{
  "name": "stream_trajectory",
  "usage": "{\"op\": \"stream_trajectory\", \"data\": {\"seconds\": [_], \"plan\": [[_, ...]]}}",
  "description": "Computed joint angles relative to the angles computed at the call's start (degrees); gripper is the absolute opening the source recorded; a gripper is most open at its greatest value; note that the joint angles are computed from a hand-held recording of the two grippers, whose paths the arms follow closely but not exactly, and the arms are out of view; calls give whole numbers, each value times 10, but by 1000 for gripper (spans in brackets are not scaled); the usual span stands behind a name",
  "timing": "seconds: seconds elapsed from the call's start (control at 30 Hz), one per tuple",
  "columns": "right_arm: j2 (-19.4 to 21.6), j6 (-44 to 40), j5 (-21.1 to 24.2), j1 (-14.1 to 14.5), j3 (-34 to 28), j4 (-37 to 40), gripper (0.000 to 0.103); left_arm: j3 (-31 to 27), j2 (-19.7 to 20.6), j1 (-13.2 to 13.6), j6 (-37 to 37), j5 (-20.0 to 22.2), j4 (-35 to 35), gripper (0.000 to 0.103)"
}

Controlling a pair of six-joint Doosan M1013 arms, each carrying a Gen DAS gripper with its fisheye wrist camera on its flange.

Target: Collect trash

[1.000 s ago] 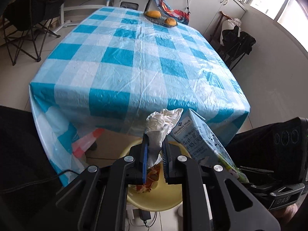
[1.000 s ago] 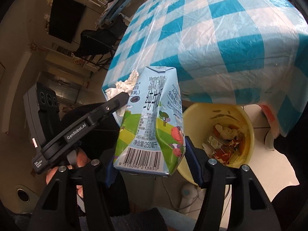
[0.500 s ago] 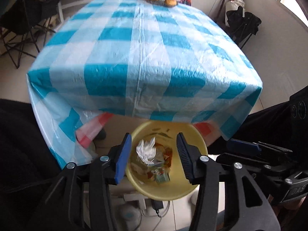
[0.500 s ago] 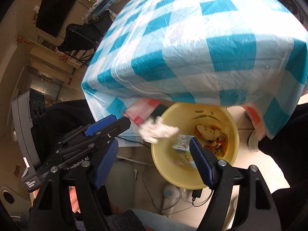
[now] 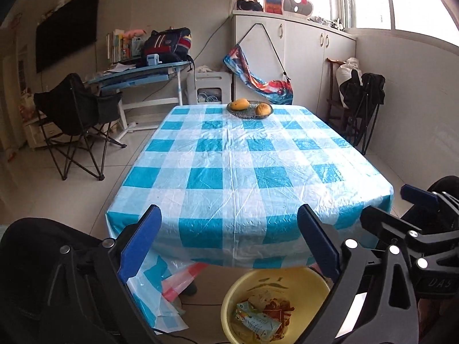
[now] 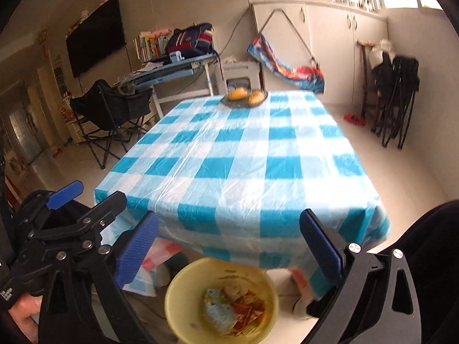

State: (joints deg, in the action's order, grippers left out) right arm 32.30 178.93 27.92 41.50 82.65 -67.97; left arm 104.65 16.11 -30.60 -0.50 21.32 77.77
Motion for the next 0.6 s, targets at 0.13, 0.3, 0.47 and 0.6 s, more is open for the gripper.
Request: {"op": "stream_trajectory", "data": {"seconds": [0.13,0.3,0.47,0.6], "plan": [[7,17,36,9,-3,-66,96,6,-4,-4,-55,16,55,94],[5,33,36,6,0,-74,96,4,-2,-5,-56,32,54,95],[5,34,43,7,-1,-65,96,5,-2,-5,-70,45,61,95],[6,23,41,7,-4,-53,96,7,-2,-6,-94,54,82,96]]}}
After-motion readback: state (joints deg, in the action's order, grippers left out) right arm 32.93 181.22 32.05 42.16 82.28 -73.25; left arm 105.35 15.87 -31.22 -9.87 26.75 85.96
